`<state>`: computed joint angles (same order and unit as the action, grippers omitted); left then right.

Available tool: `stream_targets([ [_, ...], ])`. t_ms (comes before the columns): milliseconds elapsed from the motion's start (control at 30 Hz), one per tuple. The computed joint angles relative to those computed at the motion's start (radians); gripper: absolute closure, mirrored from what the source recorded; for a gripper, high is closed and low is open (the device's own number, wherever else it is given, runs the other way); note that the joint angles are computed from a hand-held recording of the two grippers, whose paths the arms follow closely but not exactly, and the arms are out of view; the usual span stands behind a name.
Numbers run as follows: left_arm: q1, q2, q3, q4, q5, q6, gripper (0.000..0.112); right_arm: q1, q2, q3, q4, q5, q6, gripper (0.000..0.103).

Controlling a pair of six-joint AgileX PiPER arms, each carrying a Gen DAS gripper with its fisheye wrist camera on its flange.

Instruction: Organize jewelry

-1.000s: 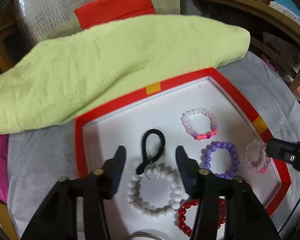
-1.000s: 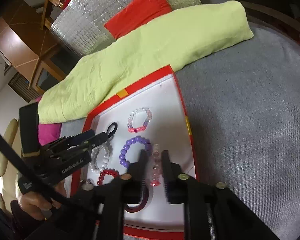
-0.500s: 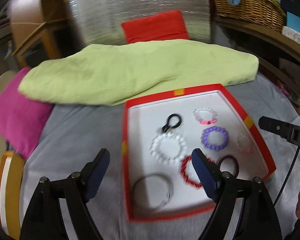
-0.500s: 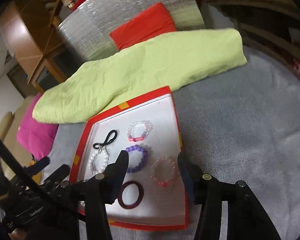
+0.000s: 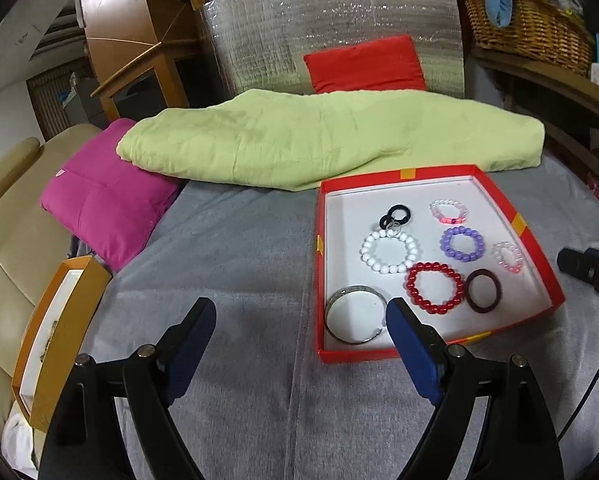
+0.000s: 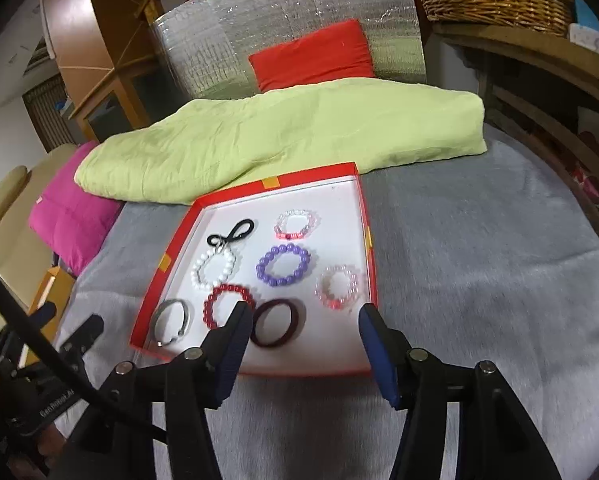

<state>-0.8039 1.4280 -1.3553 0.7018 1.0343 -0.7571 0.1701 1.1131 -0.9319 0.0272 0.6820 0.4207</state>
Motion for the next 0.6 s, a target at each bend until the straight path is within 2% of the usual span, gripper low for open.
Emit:
stream_targets([
  [167,-0.015,-0.056,0.045,0.014,-0.032,-0.017,0.025,0.146,-0.073,0.029,-0.242,0.069,0.256,0.037],
  [333,-0.035,-0.079,0.069,0.042,-0.036,-0.036,0.024,0.331,-0.139,0.057,-0.46,0.191,0.494,0.035],
  [600,-0.043,-0.094,0.086,0.058,-0.037,-0.052,0.024,0.55,-0.182,0.049,-0.626,0.349,0.693,0.034],
])
